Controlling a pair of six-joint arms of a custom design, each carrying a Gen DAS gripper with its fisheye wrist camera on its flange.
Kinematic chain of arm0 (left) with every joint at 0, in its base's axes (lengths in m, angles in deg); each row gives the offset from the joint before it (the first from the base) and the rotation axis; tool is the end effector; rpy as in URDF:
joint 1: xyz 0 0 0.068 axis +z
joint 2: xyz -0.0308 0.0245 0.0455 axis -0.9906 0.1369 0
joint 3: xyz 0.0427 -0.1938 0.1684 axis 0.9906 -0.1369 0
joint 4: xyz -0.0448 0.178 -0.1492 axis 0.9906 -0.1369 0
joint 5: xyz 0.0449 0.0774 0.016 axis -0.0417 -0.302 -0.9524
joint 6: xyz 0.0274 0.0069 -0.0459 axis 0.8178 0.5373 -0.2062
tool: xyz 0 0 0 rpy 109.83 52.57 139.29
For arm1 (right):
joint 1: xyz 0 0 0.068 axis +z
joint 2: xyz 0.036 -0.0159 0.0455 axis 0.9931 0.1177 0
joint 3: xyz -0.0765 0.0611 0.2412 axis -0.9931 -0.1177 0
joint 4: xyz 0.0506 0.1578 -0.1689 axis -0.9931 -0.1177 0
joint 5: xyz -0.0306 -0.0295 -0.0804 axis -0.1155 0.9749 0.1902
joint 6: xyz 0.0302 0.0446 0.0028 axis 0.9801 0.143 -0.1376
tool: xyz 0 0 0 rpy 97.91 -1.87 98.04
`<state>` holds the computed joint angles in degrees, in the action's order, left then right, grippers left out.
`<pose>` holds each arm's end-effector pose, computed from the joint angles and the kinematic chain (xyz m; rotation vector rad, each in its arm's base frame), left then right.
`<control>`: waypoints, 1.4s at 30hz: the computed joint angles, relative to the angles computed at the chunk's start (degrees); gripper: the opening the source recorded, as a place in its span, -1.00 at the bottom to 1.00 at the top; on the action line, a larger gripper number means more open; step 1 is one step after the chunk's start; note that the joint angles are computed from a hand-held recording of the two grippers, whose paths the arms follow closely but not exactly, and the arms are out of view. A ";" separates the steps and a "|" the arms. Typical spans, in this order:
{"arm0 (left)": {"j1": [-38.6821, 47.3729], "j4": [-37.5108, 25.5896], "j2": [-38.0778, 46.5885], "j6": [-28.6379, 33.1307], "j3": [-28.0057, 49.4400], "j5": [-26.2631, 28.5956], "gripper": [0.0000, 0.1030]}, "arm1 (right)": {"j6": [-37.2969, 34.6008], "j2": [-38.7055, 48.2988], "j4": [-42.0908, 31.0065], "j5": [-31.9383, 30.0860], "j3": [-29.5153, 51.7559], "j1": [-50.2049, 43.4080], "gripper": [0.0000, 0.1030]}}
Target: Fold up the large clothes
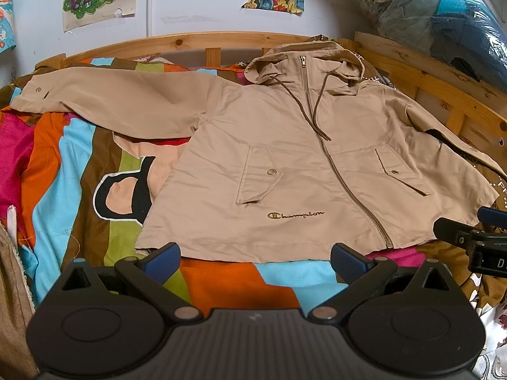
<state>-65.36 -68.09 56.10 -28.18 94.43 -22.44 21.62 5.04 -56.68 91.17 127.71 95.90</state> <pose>0.3431 0.0876 0.2721 0.2799 2.2936 -0.1945 0.2791 0.0569 0.2616 0.0871 2.1714 0.0747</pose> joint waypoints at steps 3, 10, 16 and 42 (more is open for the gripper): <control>0.01 -0.08 0.04 0.01 0.08 0.02 0.99 | 0.01 0.04 -0.07 -0.06 0.07 -0.05 0.99; -0.02 -0.07 0.03 0.03 0.06 -0.04 0.99 | 0.00 0.13 -0.21 -0.16 0.21 -0.13 0.99; -0.06 -0.05 0.07 0.02 0.10 -0.08 0.99 | 0.02 0.17 -0.24 -0.24 0.25 -0.18 0.99; -2.30 -6.75 2.35 -2.79 5.93 -2.92 0.99 | 6.76 -4.03 7.60 -1.00 -7.07 -10.29 0.99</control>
<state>-67.66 -74.84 58.45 -30.97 100.36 -25.36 28.38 1.01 -49.07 90.17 120.64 85.61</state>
